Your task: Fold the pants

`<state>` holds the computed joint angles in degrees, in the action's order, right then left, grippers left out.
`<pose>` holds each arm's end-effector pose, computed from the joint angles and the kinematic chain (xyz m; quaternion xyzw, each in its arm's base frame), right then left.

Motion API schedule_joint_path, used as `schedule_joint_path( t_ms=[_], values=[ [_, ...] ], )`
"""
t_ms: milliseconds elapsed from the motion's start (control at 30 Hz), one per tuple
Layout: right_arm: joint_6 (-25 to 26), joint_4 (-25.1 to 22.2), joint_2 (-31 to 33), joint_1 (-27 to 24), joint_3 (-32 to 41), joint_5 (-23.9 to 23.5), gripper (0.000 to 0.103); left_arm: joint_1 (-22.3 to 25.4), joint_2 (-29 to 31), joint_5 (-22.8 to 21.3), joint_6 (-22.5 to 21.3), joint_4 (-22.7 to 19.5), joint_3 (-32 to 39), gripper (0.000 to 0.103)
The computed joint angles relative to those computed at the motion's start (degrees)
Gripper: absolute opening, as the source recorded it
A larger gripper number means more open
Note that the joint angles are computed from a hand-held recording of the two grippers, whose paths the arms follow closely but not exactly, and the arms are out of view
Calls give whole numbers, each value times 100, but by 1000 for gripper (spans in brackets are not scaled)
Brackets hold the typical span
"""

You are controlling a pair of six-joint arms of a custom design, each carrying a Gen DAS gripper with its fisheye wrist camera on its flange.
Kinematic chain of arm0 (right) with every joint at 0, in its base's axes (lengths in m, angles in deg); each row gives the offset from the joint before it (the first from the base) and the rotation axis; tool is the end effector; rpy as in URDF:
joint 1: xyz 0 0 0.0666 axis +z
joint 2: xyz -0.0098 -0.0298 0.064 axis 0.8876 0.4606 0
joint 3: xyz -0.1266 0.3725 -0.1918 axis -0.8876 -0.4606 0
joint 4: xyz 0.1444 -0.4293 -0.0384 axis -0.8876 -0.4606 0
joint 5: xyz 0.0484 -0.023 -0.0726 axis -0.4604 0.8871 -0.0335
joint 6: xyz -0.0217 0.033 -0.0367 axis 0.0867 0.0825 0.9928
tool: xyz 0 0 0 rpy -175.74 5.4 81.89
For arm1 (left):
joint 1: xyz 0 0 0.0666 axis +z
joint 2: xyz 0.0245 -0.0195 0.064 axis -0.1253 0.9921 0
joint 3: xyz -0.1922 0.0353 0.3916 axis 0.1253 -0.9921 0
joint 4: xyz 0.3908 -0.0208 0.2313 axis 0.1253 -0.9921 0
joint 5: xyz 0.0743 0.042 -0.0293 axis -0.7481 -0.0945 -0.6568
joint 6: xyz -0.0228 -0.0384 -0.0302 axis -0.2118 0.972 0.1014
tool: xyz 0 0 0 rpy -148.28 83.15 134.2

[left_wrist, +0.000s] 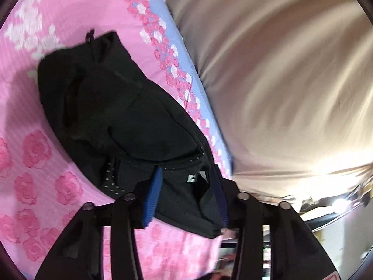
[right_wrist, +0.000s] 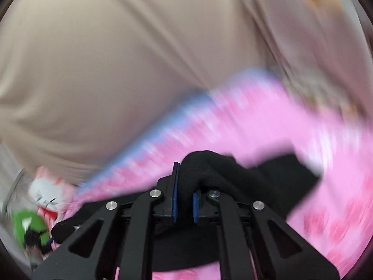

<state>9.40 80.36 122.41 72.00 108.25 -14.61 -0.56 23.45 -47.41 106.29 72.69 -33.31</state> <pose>0.5855 0.1018 0.3741 0.0821 0.8233 0.2261 0.5141 0.4968 0.0368 0.3123 -0.3495 0.7755 -0.4426 0.2837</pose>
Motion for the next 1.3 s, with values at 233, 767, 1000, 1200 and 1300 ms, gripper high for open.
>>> schedule_joint_path(
  t_ms=[233,767,1000,1200,1300],
  values=[
    [-342,-1459,823,-495,107,28,8,96,150,-175,145,4,-145,59],
    [-549,-793,776,-445,-247,15,17,545,170,535,988,88,-83,66],
    [-498,-744,776,-428,-264,51,20,601,1041,904,499,-1561,905,45],
    [-420,-80,575,-392,-555,220,21,451,609,-199,-1353,-2254,1854,3],
    [-621,40,546,-454,-648,143,21,353,208,-621,-2300,-2345,1730,4]
  ],
)
